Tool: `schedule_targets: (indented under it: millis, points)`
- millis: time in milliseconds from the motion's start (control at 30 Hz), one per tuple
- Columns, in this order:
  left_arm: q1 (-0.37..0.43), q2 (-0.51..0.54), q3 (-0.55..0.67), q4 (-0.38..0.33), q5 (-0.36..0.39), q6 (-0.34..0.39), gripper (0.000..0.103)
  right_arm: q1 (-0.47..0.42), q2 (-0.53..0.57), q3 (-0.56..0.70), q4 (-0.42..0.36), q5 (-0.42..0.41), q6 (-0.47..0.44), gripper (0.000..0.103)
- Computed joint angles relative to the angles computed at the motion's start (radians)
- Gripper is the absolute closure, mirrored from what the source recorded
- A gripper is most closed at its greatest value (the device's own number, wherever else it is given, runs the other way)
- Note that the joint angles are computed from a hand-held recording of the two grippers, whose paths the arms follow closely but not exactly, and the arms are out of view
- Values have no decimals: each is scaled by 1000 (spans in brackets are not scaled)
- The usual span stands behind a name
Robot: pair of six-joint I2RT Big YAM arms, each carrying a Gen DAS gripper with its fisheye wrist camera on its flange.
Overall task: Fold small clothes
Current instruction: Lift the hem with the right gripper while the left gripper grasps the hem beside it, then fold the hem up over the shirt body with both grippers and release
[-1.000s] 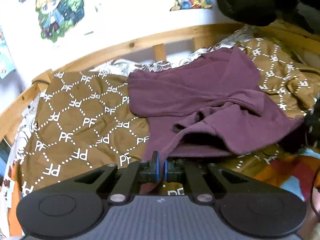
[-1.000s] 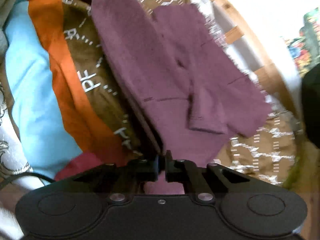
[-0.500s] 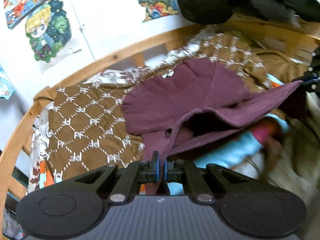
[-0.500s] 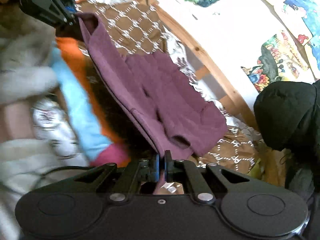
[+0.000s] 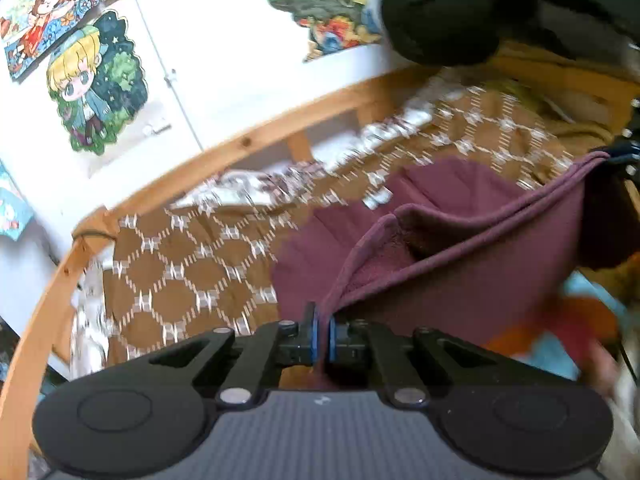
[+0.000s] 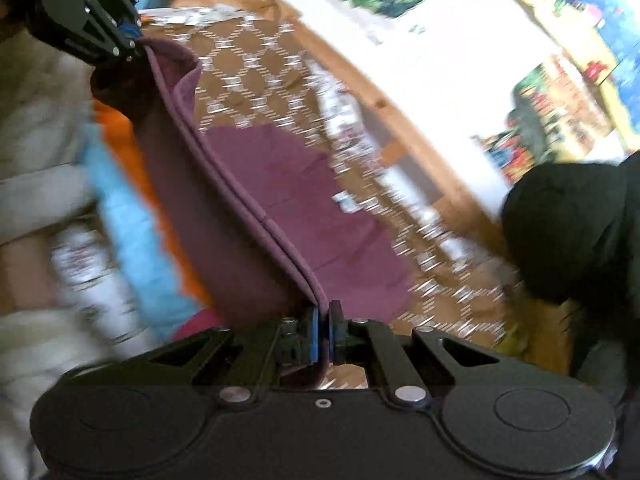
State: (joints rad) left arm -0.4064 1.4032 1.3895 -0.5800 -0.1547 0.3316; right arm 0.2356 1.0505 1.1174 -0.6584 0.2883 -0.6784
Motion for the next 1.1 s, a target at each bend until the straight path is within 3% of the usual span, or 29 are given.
schedule_targets:
  millis: [133,233,367,500,600,700,767,833,900,1000,1100]
  points:
    - [-2,208,212,24,-41,-27,97,-46,147,31,236,44,-48,99]
    - [-3,359,356,52,-70,-29,97,-88,292,73,424,62,-7,99]
    - [5,560,572,5,-96,-35,97,-124,480,161,557,77,64,99]
    - [27,725,783,-141,-50,-160,96,-155,623,269,575,42,119,97]
    - [39,838,953,-265,-15,-252,94,-168,701,340,540,28,156,96]
    - [47,883,1019,-312,16,-279,90,-172,742,369,500,29,205,89]
    - [55,866,982,-282,29,-278,75,-183,748,372,462,6,277,77]
    - [60,850,962,-271,23,-291,34,-196,740,365,436,-21,354,61]
    - [70,825,933,-241,52,-320,20,-210,719,347,428,-59,451,28]
    - [91,792,906,-227,110,-360,9,-233,686,326,424,-123,580,13]
    - [107,730,826,-195,107,-374,4,-241,653,294,448,-170,618,4]
